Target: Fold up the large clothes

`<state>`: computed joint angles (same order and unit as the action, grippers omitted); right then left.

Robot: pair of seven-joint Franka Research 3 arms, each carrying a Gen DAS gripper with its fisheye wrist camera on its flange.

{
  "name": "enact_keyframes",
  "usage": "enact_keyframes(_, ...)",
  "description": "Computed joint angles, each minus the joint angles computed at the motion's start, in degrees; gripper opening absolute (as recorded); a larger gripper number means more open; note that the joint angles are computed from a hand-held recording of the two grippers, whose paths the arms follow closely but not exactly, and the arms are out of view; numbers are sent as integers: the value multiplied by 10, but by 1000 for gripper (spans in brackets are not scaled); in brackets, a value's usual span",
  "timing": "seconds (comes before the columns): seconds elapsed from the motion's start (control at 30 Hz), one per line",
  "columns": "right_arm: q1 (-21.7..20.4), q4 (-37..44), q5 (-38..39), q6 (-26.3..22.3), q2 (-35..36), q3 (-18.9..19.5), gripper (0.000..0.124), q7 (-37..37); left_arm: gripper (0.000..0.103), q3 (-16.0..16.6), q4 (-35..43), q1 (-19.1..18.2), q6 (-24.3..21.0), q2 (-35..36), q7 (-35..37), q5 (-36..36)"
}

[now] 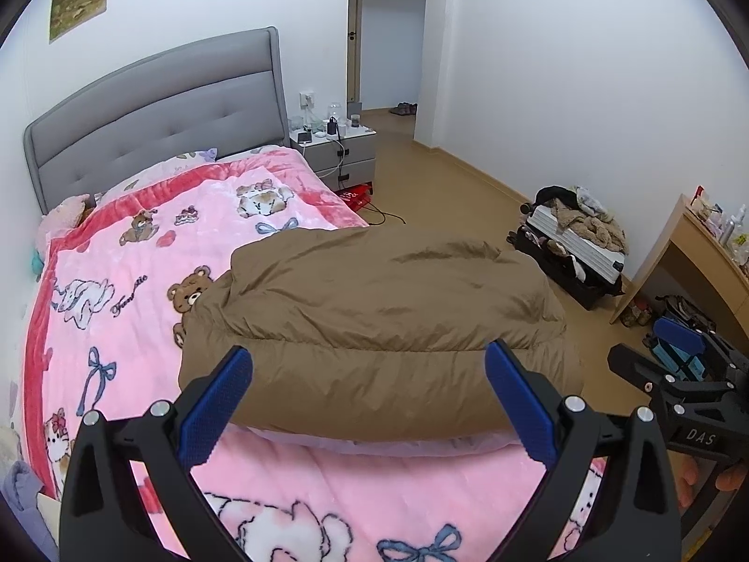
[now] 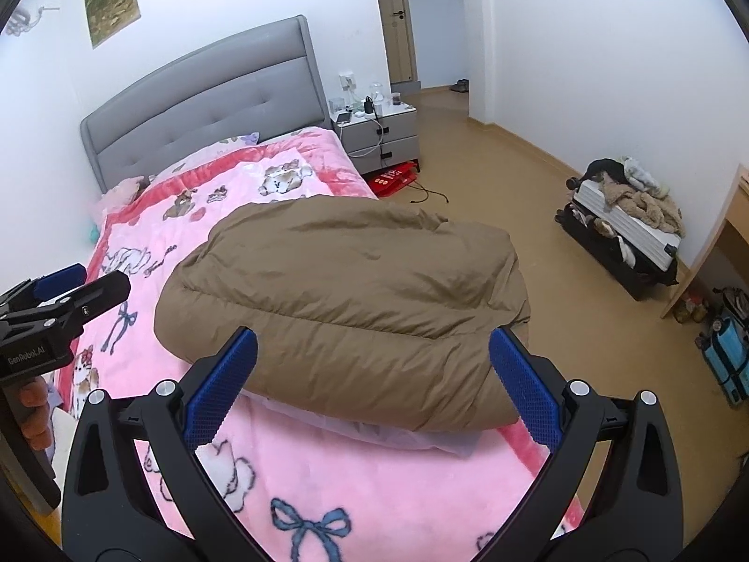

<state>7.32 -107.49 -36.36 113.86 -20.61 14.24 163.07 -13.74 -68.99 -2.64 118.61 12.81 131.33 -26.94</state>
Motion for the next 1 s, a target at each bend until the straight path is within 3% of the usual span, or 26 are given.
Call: enact_keyframes(1.0,6,14,-4,14,8,-3,95,-11,98,4,-9,4,2,-6,16,-2)
